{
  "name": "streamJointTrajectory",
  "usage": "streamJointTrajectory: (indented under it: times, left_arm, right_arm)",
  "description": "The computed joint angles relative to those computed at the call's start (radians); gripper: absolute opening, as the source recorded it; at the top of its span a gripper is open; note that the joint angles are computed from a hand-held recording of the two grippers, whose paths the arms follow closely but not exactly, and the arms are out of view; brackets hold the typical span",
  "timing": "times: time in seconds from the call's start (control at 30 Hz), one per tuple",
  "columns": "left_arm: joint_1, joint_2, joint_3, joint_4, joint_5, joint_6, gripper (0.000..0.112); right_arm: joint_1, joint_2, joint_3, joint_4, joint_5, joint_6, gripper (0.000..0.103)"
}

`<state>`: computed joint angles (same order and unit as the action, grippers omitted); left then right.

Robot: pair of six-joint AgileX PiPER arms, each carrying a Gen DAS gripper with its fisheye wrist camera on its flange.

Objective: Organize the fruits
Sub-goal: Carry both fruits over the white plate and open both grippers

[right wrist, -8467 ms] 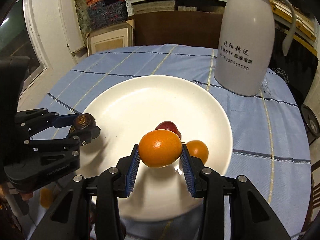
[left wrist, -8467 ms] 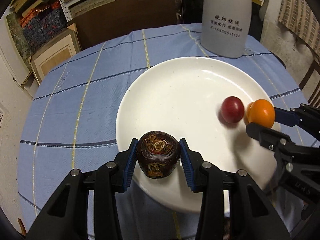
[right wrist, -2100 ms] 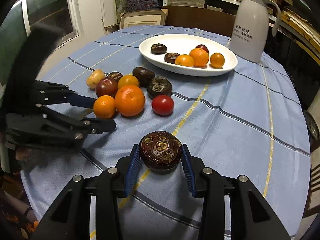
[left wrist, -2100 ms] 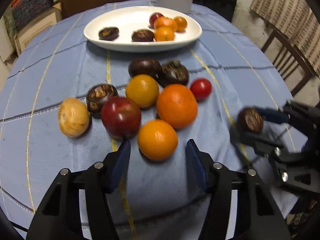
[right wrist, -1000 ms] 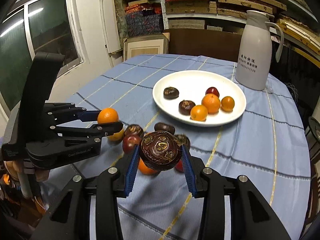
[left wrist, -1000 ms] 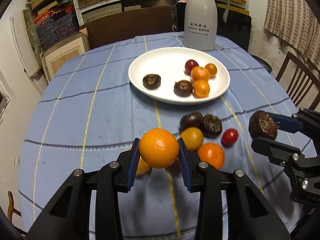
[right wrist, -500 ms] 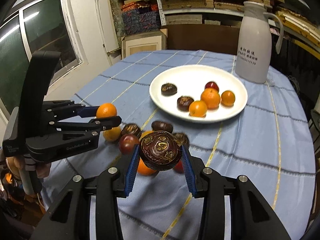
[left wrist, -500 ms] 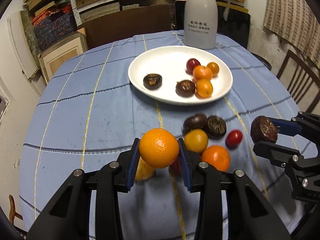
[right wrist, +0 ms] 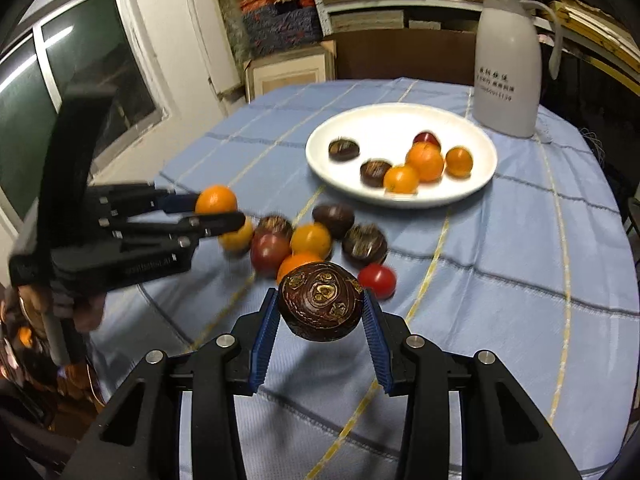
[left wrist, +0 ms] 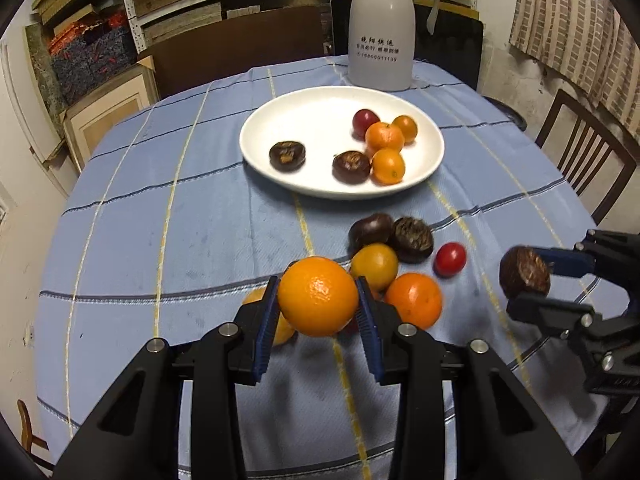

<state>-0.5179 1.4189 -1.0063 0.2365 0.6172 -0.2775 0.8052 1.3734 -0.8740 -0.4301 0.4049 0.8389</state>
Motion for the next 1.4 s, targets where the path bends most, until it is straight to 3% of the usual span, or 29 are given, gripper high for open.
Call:
streamJointTrajectory:
  times: [0.47, 0.73, 1.13, 1.23, 1.37, 1.4]
  left_arm:
    - [0.085, 0.105, -0.258, -0.120, 0.097, 0.115, 0.036]
    - [0.096, 0.355, -0.551, -0.150, 0.190, 0.127, 0.036]
    - [0.139, 0.858, -1.294, -0.161, 0.522, 0.118, 0.036]
    - [0.142, 0.933, -1.409, -0.175, 0.581, 0.125, 0.036]
    - [0.141, 0.959, -1.445, -0.182, 0.587, 0.151, 0.037]
    - [0.139, 0.956, -1.436, -0.180, 0.576, 0.160, 0.039]
  right_arm:
    - [-0.144, 0.025, -0.200, 0.077, 0.066, -0.152, 0.042]
    - [-0.274, 0.229, -0.384, 0.268, 0.066, -0.363, 0.042]
    - [-0.401, 0.583, -0.769, 0.395, 0.167, -0.506, 0.042]
    - [-0.410, 0.623, -0.815, 0.407, 0.174, -0.524, 0.042]
    - [-0.412, 0.654, -0.854, 0.418, 0.187, -0.549, 0.043]
    - [-0.409, 0.661, -0.861, 0.403, 0.186, -0.542, 0.049]
